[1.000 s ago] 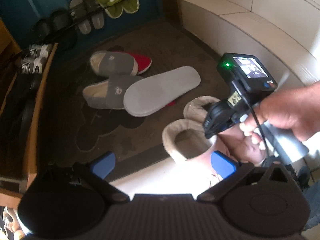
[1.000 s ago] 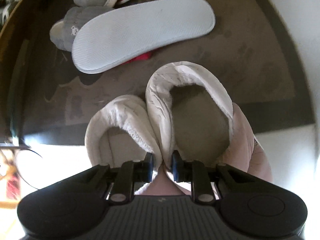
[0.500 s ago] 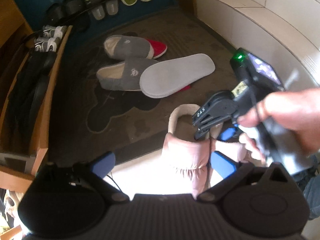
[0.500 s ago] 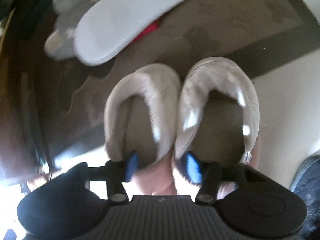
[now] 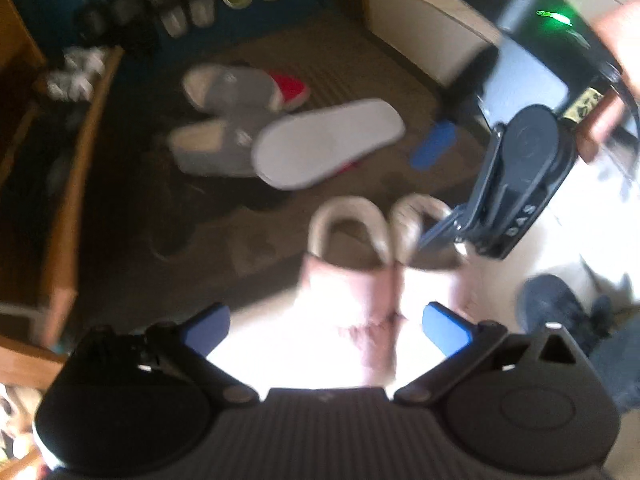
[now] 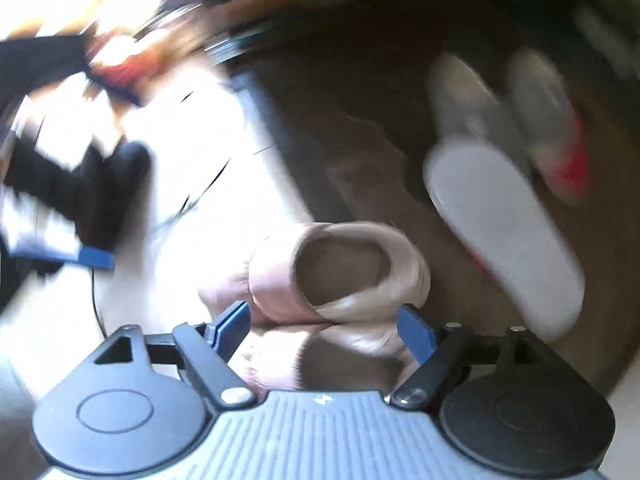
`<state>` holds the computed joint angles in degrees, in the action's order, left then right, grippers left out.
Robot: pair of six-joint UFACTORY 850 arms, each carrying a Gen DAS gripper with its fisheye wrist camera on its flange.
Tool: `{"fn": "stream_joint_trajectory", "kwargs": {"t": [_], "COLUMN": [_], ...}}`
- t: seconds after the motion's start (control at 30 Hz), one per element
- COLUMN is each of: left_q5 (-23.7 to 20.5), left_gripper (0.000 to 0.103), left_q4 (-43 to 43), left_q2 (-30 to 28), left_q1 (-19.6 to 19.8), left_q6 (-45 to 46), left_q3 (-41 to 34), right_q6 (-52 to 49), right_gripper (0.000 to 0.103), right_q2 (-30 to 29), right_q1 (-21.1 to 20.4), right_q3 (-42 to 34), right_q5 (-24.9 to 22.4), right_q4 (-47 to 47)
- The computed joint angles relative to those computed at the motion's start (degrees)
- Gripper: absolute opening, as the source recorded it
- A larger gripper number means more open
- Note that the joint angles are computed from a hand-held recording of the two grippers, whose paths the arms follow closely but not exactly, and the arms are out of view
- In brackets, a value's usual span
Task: Organize scattered shoes
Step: 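Lift the pink slippers and regrip them with the right tool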
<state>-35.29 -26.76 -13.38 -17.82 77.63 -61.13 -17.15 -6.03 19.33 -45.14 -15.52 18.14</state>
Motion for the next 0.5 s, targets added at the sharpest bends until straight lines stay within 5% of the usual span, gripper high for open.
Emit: {"fn": "stream_joint_trajectory", "kwargs": {"t": [0.3,0.5], "left_q5": [-0.8,-1.5], "left_gripper": [0.103,0.103], "left_q4": [3.7,3.8], "left_q2": [-0.8,-1.5], "left_q1": [0.2,0.0], "left_q6": [-3.8,-4.8], "left_q3": [0.0,-0.9], "right_q6": [-31.5,-55.8], "right_gripper": [0.079,0.079], "right_q2": [-4.8,-8.7], "right_q1": [0.6,-1.5], "right_q3": [0.7,-0.1], "right_q5": [1.2,2.9], "right_q4": [-0.1,13.5]}}
